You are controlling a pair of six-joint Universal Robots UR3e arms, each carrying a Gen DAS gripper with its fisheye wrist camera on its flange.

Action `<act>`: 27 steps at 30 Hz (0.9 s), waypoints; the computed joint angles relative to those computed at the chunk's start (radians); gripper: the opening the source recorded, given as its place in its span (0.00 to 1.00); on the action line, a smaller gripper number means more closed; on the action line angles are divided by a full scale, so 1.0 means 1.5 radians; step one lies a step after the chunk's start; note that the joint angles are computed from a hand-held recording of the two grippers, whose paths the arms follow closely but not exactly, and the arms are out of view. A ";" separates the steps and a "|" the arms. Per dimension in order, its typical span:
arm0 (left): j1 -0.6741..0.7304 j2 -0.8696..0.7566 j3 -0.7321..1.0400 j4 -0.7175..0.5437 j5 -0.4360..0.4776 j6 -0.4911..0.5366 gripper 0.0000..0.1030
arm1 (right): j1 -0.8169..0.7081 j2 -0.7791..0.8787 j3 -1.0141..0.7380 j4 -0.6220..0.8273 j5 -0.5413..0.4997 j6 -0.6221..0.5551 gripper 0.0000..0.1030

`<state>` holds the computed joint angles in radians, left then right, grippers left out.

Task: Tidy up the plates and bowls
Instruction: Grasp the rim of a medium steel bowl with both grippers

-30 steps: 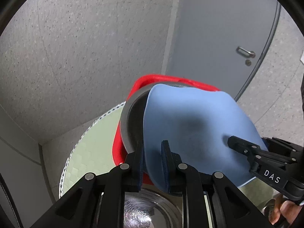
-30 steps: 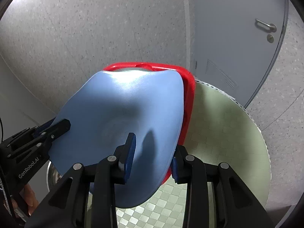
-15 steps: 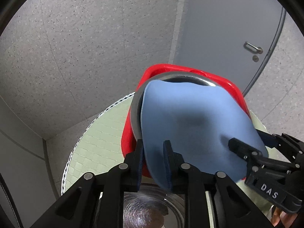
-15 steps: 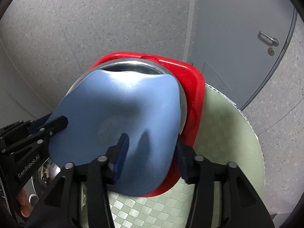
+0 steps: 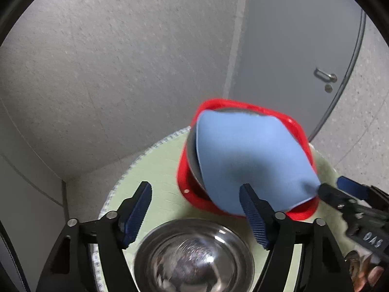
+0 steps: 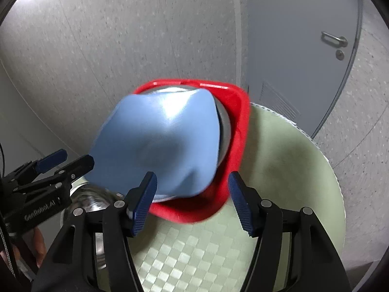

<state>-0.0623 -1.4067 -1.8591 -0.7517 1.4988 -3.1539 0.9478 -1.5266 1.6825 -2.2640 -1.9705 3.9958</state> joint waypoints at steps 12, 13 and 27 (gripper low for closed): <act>-0.207 0.227 -0.110 -0.058 0.133 -0.173 0.90 | 0.162 -0.208 0.068 0.142 -0.132 0.130 0.74; -0.230 0.225 -0.109 -0.063 0.148 -0.190 0.90 | 0.175 -0.219 0.075 0.153 -0.138 0.144 0.74; -0.569 -0.046 0.045 -0.091 0.280 -0.379 0.89 | 0.347 -0.366 0.210 0.383 -0.151 0.448 0.74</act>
